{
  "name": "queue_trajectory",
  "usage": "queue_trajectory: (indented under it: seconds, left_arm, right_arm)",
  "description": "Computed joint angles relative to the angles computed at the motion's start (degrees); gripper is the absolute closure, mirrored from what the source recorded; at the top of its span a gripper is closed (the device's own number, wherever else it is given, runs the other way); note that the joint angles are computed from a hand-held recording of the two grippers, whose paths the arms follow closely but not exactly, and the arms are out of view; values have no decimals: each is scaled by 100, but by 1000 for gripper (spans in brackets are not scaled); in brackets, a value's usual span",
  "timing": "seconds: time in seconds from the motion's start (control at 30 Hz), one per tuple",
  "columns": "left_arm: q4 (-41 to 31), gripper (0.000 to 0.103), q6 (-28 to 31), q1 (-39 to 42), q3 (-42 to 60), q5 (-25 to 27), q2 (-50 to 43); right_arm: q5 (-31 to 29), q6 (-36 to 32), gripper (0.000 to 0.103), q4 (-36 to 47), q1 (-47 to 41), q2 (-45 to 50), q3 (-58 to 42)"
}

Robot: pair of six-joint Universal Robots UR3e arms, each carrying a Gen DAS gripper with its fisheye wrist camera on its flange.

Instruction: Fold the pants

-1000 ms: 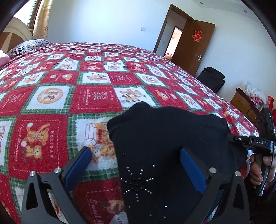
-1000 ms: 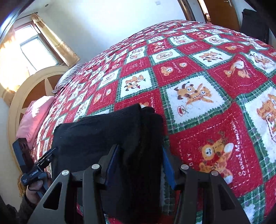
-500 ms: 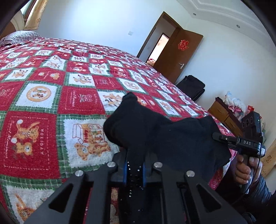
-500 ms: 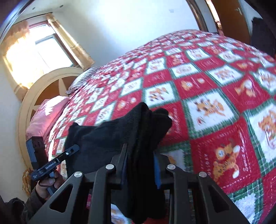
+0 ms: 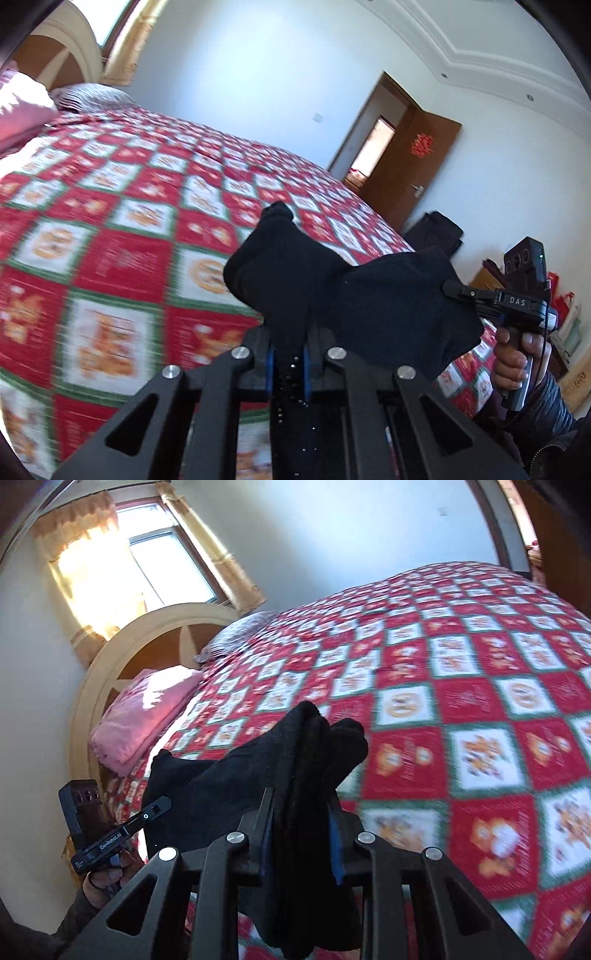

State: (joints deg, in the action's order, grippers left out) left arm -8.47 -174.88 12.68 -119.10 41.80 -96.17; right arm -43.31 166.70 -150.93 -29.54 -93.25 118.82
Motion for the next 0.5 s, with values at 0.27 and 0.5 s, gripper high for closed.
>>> queue_trajectory:
  seconds: [0.27,0.5]
  left_arm:
    - [127,92,354,1113,-317,459,83]
    - [830,49,46,1067,-349,1164,-876]
  right_arm:
    - [-810,1366,77,-1123,2076,2938,-2528]
    - [-1298,1721,72,-852,2360,3990,-3509]
